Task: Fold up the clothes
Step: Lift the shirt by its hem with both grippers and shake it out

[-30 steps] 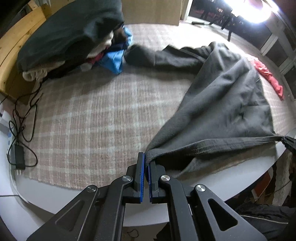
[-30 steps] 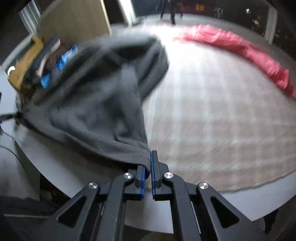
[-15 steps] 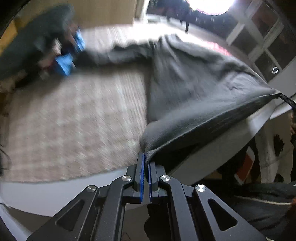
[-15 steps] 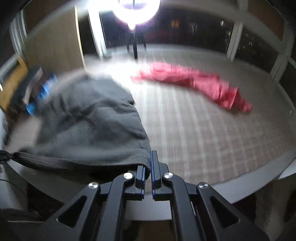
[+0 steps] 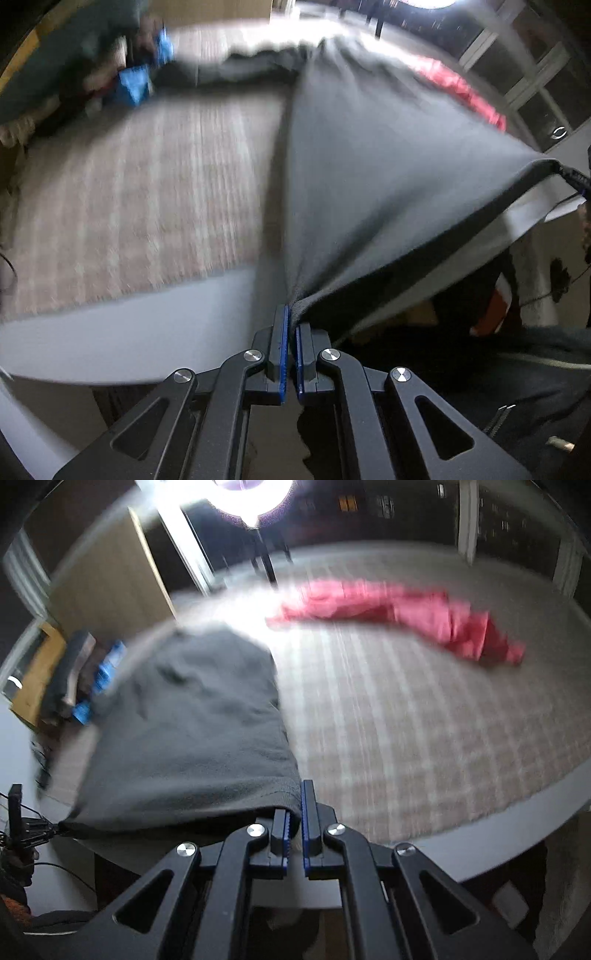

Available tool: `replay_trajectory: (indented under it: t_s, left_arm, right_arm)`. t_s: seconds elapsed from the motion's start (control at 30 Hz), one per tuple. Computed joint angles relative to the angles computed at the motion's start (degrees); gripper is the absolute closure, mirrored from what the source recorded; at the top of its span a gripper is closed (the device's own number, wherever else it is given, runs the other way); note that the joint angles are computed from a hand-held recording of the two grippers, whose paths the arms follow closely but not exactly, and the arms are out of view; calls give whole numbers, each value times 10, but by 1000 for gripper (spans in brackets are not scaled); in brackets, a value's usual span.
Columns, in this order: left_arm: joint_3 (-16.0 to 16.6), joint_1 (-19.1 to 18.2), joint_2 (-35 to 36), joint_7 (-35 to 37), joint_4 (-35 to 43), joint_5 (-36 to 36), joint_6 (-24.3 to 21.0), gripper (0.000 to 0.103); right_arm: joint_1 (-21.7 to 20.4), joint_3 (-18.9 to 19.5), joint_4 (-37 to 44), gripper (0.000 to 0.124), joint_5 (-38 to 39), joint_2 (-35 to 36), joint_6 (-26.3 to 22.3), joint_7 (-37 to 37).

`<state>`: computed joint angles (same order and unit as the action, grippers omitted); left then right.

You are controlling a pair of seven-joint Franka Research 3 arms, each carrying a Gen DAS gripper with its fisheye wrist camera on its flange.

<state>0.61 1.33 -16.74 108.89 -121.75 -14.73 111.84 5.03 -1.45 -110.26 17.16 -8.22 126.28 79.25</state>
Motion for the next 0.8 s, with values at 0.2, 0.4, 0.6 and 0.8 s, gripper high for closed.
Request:
replay_trajectory:
  t_s: [0.2, 0.4, 0.6, 0.8]
  left_arm:
    - [-21, -9, 63, -18, 49, 1, 61, 100]
    - [-38, -2, 112, -43, 94, 39, 44, 100]
    - [-29, -11, 1, -38, 38, 30, -27, 100]
    - [-27, -21, 12, -50, 5, 43, 0, 100]
  right_arm:
    - [15, 10, 78, 119, 4, 89, -5, -25]
    - [12, 4, 110, 119, -38, 114, -39, -14]
    - [-7, -8, 14, 119, 5, -3, -78, -27]
    - [-5, 4, -28, 119, -43, 19, -53, -4]
